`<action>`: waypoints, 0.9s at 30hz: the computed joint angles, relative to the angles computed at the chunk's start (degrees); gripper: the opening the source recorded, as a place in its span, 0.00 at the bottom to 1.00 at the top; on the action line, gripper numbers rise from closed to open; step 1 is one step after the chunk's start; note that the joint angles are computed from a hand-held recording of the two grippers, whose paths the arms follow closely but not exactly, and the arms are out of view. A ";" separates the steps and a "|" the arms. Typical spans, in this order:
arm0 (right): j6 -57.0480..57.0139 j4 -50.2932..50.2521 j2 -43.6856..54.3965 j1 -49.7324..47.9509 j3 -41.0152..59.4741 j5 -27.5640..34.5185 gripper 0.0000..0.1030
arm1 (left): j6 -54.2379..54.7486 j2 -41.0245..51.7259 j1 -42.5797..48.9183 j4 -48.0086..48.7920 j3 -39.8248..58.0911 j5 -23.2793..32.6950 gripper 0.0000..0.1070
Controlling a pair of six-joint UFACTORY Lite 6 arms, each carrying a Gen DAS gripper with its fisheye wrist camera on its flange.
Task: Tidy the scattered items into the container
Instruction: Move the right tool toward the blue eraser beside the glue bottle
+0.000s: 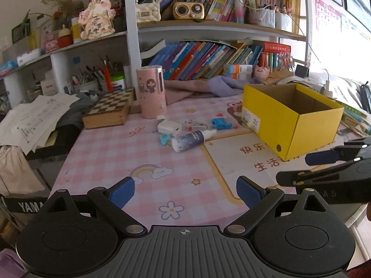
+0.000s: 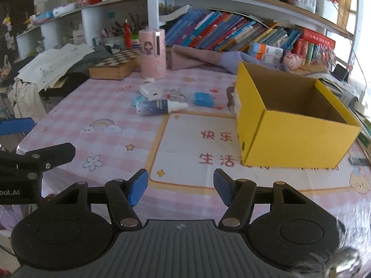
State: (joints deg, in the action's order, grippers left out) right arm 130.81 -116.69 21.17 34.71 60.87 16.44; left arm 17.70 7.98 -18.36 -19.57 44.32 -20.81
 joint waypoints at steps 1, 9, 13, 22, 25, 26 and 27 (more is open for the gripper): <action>-0.27 0.16 0.40 -0.08 0.58 -0.13 0.58 | 0.11 0.03 0.04 0.07 -0.06 -0.10 0.90; -2.34 1.23 2.57 -0.70 3.61 -0.47 0.58 | -1.23 2.61 0.52 1.81 2.59 0.47 0.90; -5.01 2.90 4.30 -1.54 5.88 -0.93 0.58 | -2.52 5.75 0.61 3.51 5.85 1.16 0.90; -11.21 7.60 10.81 -5.08 14.85 -2.94 0.58 | -2.28 14.23 0.39 5.51 15.51 3.03 0.90; -15.89 12.30 13.40 -6.10 18.74 -3.61 0.58 | -0.72 16.18 0.23 5.18 18.13 3.53 0.90; -18.89 15.37 14.40 -6.34 20.28 -3.88 0.58 | -1.68 16.64 0.28 6.32 18.72 3.46 0.90; -23.18 19.56 15.62 -6.58 22.16 -4.30 0.57 | -3.09 17.13 0.42 7.76 19.30 3.53 0.90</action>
